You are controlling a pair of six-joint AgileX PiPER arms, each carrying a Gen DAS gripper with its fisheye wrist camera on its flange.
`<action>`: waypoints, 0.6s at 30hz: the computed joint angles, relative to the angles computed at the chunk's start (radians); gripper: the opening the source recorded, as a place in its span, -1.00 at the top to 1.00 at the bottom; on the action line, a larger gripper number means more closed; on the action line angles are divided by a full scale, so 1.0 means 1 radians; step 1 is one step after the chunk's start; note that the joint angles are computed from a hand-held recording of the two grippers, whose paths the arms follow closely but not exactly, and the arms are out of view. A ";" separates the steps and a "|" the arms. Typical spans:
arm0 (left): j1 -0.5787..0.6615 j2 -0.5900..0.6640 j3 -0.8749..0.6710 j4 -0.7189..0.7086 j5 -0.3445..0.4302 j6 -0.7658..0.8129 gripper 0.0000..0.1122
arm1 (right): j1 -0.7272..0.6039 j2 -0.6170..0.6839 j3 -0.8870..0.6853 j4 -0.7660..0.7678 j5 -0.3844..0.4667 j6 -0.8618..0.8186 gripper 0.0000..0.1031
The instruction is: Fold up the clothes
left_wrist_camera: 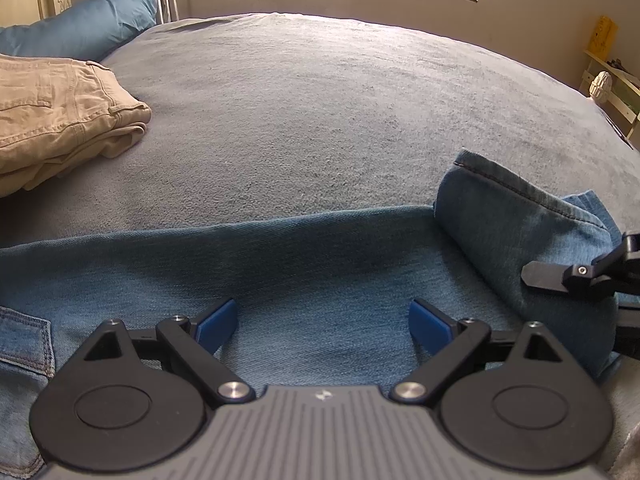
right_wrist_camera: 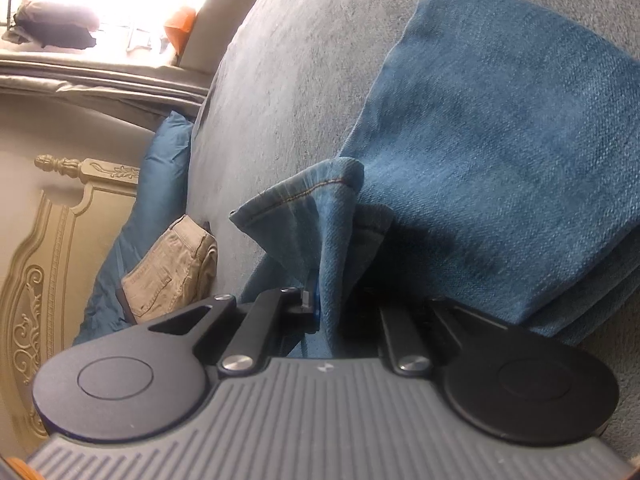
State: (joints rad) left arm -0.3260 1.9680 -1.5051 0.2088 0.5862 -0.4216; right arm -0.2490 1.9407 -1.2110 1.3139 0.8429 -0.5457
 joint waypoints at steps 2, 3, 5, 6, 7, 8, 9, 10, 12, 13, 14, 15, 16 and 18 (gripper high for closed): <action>-0.001 0.000 0.001 0.004 0.000 -0.003 -0.68 | 0.001 0.001 0.000 0.002 -0.002 -0.002 0.84; -0.002 0.000 0.001 0.005 0.000 -0.004 -0.68 | 0.003 0.001 0.000 0.002 -0.004 -0.004 0.84; -0.001 0.000 0.002 0.004 -0.002 -0.003 -0.69 | 0.006 0.001 -0.001 0.001 -0.008 -0.007 0.84; -0.001 -0.001 0.003 0.004 -0.002 -0.002 -0.69 | 0.008 0.001 -0.002 0.000 -0.010 -0.008 0.84; -0.001 -0.001 0.004 0.003 -0.003 -0.002 -0.69 | 0.011 0.000 -0.003 -0.001 -0.014 -0.008 0.84; 0.000 -0.001 0.005 0.003 -0.004 -0.001 -0.69 | 0.012 0.000 -0.004 -0.001 -0.016 -0.007 0.84; 0.000 -0.001 0.004 0.001 -0.004 0.000 -0.69 | 0.013 0.001 -0.005 -0.002 -0.016 -0.008 0.84; 0.001 0.000 0.003 0.000 -0.004 0.002 -0.69 | 0.013 0.002 -0.006 -0.003 -0.016 -0.008 0.84; 0.002 0.001 0.002 -0.001 -0.004 0.003 -0.69 | 0.015 0.002 -0.007 -0.003 -0.018 -0.008 0.84; 0.002 0.000 0.002 -0.002 -0.004 0.004 -0.69 | 0.016 0.003 -0.008 -0.003 -0.019 -0.007 0.84; 0.003 0.000 0.003 -0.002 -0.004 0.005 -0.69 | 0.016 0.003 -0.009 -0.004 -0.019 -0.007 0.84; 0.002 0.000 0.003 -0.001 -0.004 0.003 -0.69 | 0.015 0.004 -0.009 -0.005 -0.019 -0.008 0.84; 0.002 -0.001 0.003 -0.001 -0.003 0.003 -0.69 | 0.015 0.004 -0.010 -0.006 -0.019 -0.009 0.84; 0.001 -0.001 0.002 -0.002 -0.001 0.002 -0.69 | 0.016 0.005 -0.012 -0.008 -0.020 -0.010 0.84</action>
